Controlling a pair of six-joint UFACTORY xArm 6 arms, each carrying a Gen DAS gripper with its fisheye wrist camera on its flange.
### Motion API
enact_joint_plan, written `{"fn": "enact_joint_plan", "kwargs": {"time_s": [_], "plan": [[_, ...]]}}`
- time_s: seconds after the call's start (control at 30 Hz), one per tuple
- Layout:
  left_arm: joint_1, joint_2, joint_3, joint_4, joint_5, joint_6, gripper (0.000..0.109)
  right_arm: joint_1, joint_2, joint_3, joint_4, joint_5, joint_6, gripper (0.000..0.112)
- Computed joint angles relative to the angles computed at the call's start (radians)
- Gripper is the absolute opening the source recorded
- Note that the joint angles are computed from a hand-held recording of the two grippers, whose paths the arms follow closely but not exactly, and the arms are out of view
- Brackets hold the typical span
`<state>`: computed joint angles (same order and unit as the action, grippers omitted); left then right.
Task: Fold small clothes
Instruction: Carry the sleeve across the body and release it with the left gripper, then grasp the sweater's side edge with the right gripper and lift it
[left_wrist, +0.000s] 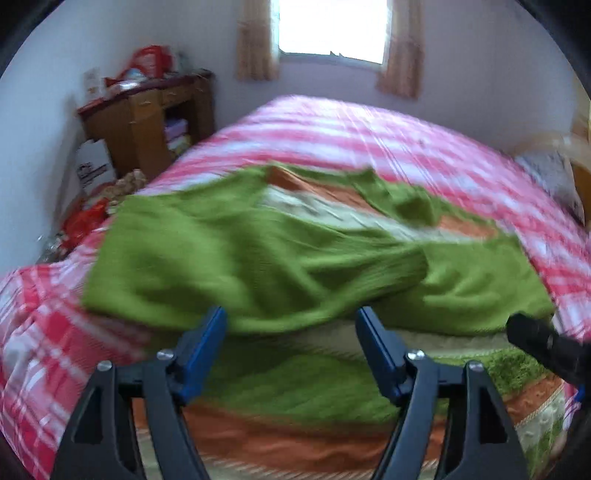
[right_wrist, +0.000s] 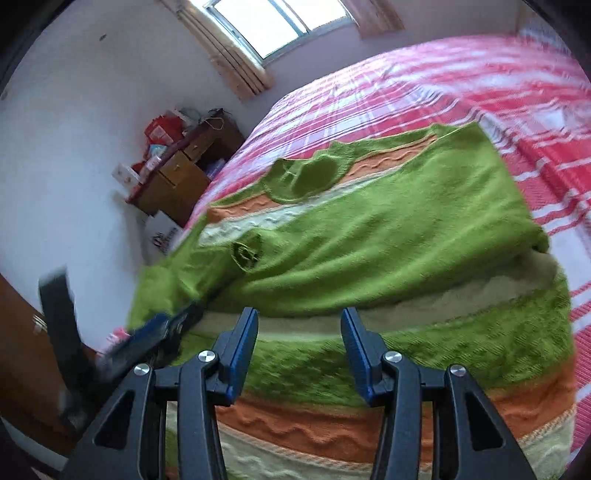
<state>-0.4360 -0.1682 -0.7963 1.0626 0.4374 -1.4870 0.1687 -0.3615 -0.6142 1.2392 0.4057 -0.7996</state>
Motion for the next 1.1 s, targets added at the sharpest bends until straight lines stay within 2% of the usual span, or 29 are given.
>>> {"fn": "enact_joint_plan", "kwargs": {"time_s": [0.03, 0.1, 0.2, 0.27, 0.33, 0.37, 0.43, 0.5, 0.53, 0.57, 0.63, 0.8, 0.9, 1.0, 1.1], "plan": [[0.008, -0.027, 0.022, 0.022, 0.018, -0.042, 0.075, -0.018, 0.009, -0.025, 0.038, 0.048, -0.024, 0.049], [0.024, -0.069, 0.062, 0.068, 0.079, -0.148, 0.075, -0.024, 0.036, -0.071, 0.071, 0.089, -0.038, 0.049], [0.069, -0.074, 0.094, 0.05, 0.113, -0.193, 0.075, 0.004, 0.114, -0.162, 0.049, 0.11, -0.019, 0.059], [0.099, -0.074, 0.122, 0.077, 0.07, -0.258, 0.075, 0.042, 0.188, -0.236, 0.004, 0.105, 0.016, 0.059], [0.11, -0.087, 0.149, 0.184, 0.032, -0.373, 0.077, 0.085, 0.262, -0.3, -0.053, 0.087, 0.059, 0.059], [0.112, -0.088, 0.15, 0.202, 0.017, -0.39, 0.081, 0.105, 0.297, -0.329, -0.098, 0.077, 0.088, 0.059], [0.125, -0.092, 0.161, 0.244, -0.022, -0.426, 0.086, 0.147, 0.376, -0.387, -0.259, 0.053, 0.199, 0.059], [0.134, -0.084, 0.155, 0.278, -0.045, -0.461, 0.088, 0.185, 0.417, -0.403, -0.36, -0.001, 0.25, 0.058], [0.139, -0.087, 0.158, 0.294, -0.055, -0.474, 0.089, 0.214, 0.415, -0.385, -0.427, -0.078, 0.283, 0.046], [0.142, -0.086, 0.159, 0.319, -0.066, -0.498, 0.091, 0.227, 0.417, -0.377, -0.468, -0.113, 0.306, 0.028], [0.143, -0.09, 0.159, 0.32, -0.067, -0.499, 0.091, 0.241, 0.407, -0.377, -0.503, -0.129, 0.322, 0.012], [0.16, -0.1, 0.17, 0.355, -0.093, -0.538, 0.091, 0.27, 0.314, -0.367, -0.438, -0.234, 0.197, 0.008], [0.138, -0.09, 0.159, 0.299, -0.053, -0.48, 0.091, 0.27, 0.234, -0.369, -0.398, -0.29, 0.137, 0.008], [0.104, -0.07, 0.136, 0.22, 0.011, -0.396, 0.091, 0.234, 0.167, -0.377, -0.339, -0.281, 0.079, 0.008], [0.091, -0.061, 0.126, 0.191, 0.039, -0.368, 0.091, 0.183, 0.108, -0.349, -0.37, -0.281, 0.082, 0.008]]}}
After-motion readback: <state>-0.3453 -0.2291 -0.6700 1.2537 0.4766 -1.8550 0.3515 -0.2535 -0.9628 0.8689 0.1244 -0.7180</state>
